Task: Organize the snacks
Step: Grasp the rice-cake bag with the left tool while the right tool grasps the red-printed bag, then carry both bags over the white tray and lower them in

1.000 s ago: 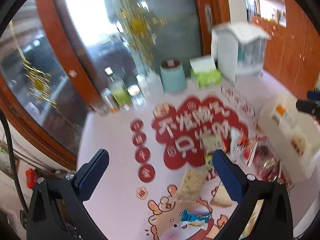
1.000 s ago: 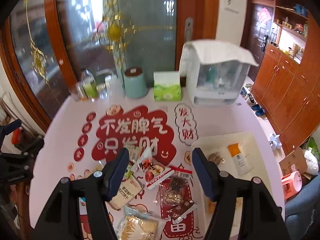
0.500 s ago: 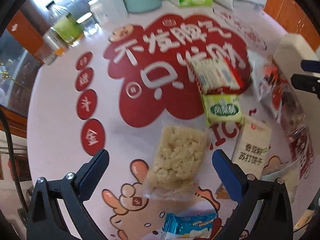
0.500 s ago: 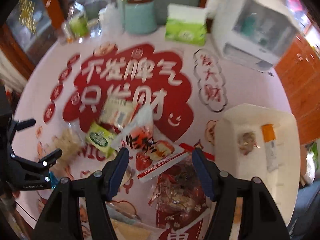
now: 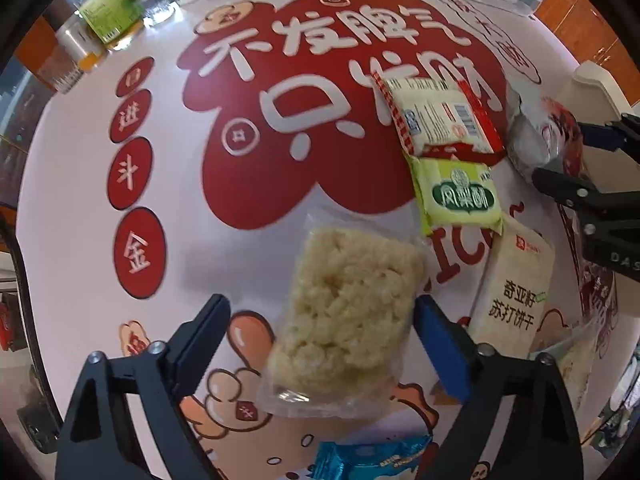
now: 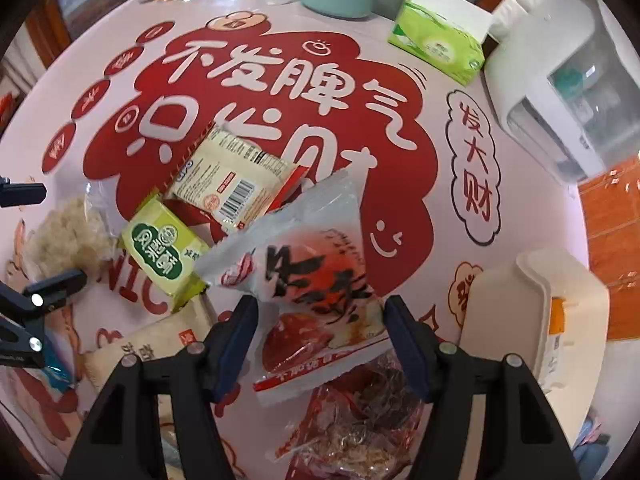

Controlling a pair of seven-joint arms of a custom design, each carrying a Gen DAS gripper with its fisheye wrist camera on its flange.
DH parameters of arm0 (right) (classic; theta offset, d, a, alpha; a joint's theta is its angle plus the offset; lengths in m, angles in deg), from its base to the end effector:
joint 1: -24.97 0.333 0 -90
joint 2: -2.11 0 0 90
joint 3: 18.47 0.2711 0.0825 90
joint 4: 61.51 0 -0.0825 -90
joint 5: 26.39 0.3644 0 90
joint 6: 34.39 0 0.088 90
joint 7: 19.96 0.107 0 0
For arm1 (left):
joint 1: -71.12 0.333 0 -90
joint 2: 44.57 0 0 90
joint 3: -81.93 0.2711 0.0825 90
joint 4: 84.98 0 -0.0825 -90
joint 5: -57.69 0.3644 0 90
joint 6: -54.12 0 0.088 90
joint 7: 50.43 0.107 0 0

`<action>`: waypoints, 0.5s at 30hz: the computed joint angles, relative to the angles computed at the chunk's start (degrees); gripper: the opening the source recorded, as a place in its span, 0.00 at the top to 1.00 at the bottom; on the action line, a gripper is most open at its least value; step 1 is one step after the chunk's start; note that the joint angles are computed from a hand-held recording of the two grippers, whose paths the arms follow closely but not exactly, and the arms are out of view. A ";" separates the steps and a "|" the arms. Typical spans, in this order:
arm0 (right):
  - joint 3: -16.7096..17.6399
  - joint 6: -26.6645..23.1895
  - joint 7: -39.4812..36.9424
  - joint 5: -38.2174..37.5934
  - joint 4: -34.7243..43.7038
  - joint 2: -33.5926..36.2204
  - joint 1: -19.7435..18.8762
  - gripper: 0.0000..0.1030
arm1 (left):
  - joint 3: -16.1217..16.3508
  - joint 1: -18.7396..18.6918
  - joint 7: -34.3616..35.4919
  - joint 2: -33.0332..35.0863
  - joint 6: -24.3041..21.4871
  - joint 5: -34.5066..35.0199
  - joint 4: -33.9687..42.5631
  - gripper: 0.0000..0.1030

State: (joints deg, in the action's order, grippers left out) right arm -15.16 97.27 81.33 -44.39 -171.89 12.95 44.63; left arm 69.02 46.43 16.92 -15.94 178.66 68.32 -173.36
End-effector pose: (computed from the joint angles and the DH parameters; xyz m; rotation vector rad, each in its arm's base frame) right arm 0.5489 0.2243 0.3771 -2.5420 1.7033 -0.4608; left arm 0.5436 -0.3846 0.3517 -1.7818 2.4693 -0.1932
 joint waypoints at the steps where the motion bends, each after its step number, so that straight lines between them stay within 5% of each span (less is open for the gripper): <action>1: 0.04 0.46 -0.15 -0.42 -0.44 -0.04 0.11 0.39 | -0.16 0.03 0.36 0.12 -0.12 -0.18 0.00 0.18; 4: -0.01 1.88 0.81 -1.90 -1.95 -0.65 0.50 0.45 | 0.11 -0.65 -0.24 -0.04 0.29 0.70 -0.58 0.43; 5: 0.07 2.23 0.68 -1.59 -2.28 -0.83 0.42 0.53 | 0.20 -0.89 -0.59 -0.17 0.50 1.14 -0.74 0.45; 9: 0.12 3.23 2.90 -1.21 -4.11 -2.43 0.31 0.60 | 0.45 -1.65 -2.66 -0.83 0.27 2.35 -0.97 0.46; 15: 0.99 8.28 5.67 2.31 -11.40 -12.17 -0.60 0.61 | -0.07 -2.25 -6.78 -9.27 4.04 5.47 -7.23 0.46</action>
